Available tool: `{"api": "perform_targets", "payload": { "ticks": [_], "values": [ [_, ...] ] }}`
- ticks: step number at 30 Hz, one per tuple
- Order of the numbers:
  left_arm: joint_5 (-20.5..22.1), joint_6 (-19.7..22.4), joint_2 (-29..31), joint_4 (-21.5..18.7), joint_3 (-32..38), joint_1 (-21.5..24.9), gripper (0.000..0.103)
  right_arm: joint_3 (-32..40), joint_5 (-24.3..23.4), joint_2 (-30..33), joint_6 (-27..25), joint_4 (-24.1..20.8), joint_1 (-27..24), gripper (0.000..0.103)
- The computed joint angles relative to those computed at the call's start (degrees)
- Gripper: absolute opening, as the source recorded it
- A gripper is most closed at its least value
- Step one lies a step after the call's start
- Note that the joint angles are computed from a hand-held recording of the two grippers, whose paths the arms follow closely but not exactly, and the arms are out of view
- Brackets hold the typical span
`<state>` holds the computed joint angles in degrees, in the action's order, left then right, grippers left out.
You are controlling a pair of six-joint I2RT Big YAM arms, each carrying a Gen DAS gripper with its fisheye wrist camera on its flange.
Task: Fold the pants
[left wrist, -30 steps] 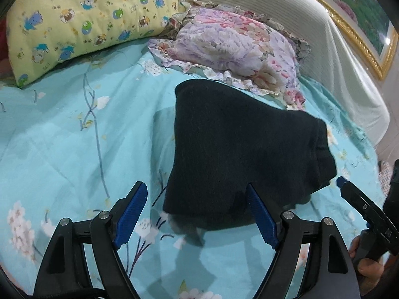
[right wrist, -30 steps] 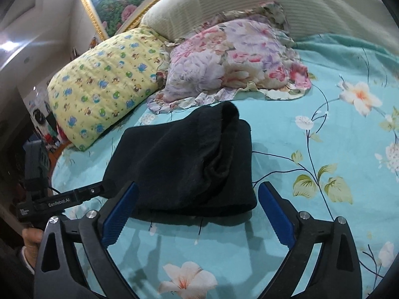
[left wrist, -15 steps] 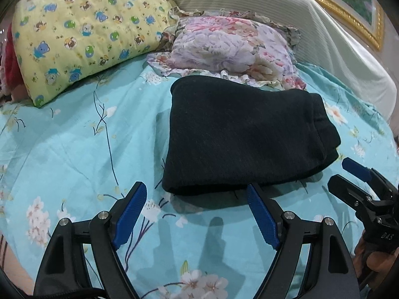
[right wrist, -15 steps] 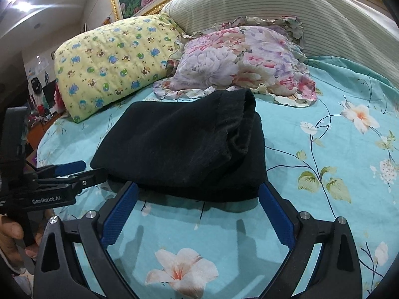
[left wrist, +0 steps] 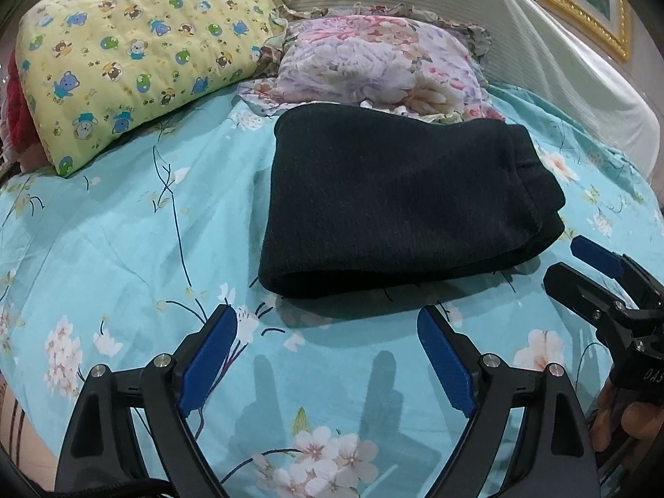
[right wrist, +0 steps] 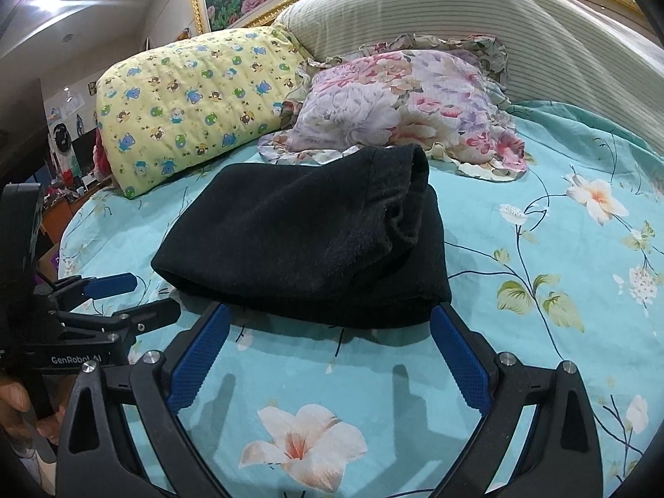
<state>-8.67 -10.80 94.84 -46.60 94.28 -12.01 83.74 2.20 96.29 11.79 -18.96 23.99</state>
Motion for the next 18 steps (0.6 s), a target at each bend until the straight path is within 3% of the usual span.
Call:
{"api": "perform_targets", "payload": {
  "ticks": [18],
  "values": [
    [-0.56, 0.39, 1.39, -1.08, 0.53, -0.03, 0.090, 1.46, -1.02, 1.53, -0.29, -1.23, 0.47, 0.097]
  ]
}}
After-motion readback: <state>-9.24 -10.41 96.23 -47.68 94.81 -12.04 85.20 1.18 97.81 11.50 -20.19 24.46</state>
